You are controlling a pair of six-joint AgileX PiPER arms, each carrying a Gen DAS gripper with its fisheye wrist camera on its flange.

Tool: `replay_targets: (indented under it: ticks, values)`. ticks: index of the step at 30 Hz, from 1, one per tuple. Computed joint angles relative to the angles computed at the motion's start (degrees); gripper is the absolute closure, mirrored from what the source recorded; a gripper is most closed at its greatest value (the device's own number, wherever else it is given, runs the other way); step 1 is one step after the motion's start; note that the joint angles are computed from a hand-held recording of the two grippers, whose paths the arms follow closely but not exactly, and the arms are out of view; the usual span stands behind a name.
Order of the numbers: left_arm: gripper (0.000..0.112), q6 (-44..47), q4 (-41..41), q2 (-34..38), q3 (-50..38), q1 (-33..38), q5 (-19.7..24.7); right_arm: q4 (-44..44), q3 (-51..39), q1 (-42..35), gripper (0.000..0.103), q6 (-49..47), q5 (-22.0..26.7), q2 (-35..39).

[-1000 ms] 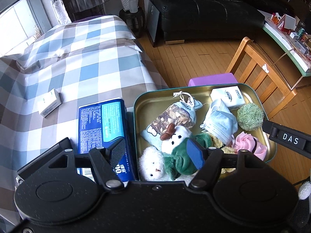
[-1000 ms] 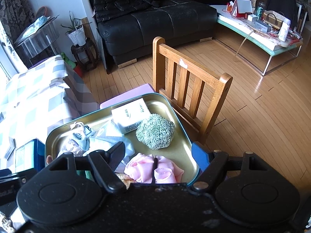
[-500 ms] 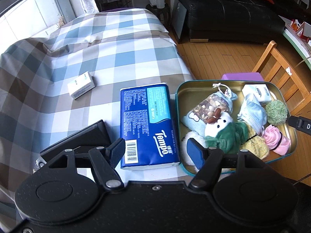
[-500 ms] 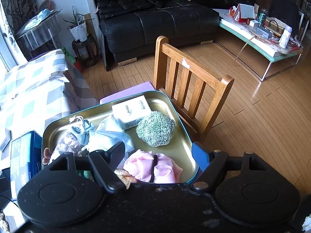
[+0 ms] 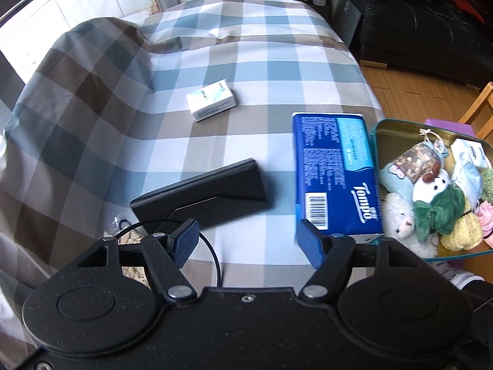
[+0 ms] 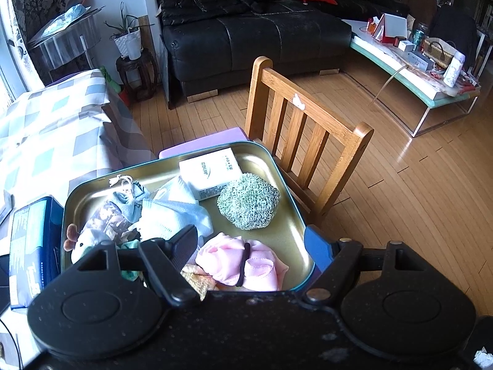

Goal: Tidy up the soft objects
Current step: 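Withdraw both tools from the tray back over the bedspread, then reach the right tool toward the white tissue packet on the bedspread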

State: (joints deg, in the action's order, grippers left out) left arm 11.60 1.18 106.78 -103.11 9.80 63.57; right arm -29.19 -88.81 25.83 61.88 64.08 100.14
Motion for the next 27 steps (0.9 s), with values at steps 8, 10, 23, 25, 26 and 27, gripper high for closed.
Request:
replay_targets:
  ticks: [8,10,23,25,26,27]
  values:
    - [0.045,-1.55,1.34,3.07,-2.90,6.10,1.10,-0.82,-0.88,1.20,0.027,-0.52,1.22,0.95]
    - [0.045,-2.21,1.61,4.08,-3.94,7.52,1.24,-1.00,-1.19,1.49,0.027,-0.72,1.52,1.25]
    - [0.045,-5.65,0.57,10.52,-10.32,14.44,2.73,-2.55,-2.86,3.43,0.026,-2.10,2.73,2.97]
    - [0.045,-5.49,-0.02,11.36,-11.38,15.28,3.67,-2.82,-3.20,3.81,0.025,-1.93,2.96,3.08]
    - [0.045,-5.17,-0.66,11.71,-12.08,15.89,4.17,-2.98,-3.26,3.97,0.025,-1.88,3.06,3.12]
    - [0.045,-4.95,-1.03,11.93,-12.68,16.37,4.48,-3.11,-3.52,4.09,0.025,-1.94,3.21,3.30]
